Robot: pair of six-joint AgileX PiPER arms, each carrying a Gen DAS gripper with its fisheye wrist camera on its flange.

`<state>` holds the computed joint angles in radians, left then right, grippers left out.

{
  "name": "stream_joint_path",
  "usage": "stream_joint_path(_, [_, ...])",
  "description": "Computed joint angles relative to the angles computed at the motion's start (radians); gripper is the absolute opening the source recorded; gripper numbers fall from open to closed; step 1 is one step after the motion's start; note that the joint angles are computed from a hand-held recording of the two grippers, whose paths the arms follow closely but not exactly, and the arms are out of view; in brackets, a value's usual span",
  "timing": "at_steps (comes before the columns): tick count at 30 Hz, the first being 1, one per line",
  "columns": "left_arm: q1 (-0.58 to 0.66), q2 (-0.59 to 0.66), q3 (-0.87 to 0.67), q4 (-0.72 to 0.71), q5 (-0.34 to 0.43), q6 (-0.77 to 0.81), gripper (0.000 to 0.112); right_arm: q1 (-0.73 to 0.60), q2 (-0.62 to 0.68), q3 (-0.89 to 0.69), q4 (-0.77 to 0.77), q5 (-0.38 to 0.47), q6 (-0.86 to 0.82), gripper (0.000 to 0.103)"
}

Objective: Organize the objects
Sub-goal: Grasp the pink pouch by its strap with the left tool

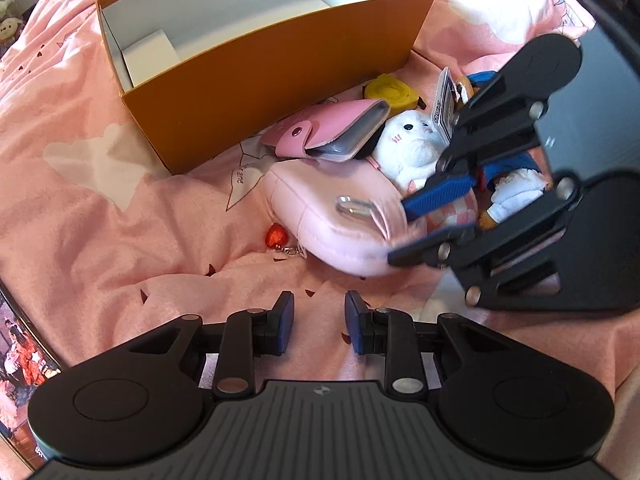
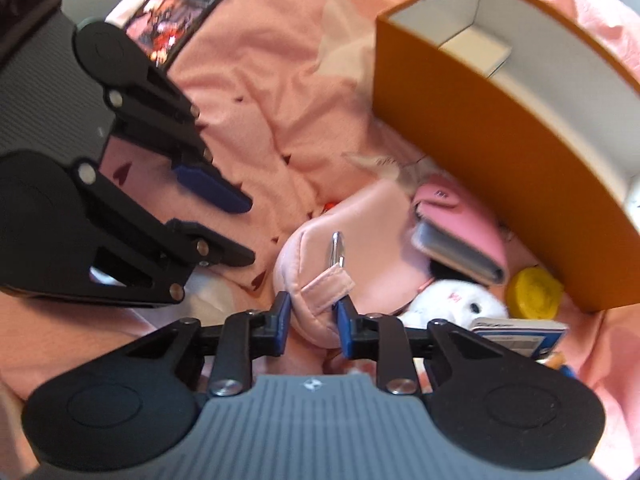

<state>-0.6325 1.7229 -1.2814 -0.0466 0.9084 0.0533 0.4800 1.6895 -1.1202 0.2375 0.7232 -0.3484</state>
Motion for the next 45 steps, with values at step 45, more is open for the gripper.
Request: stream_joint_path(45, [0.032, 0.135, -0.171, 0.040, -0.113, -0.177, 0.020, -0.151, 0.036, -0.110, -0.255, -0.118, 0.245, 0.031])
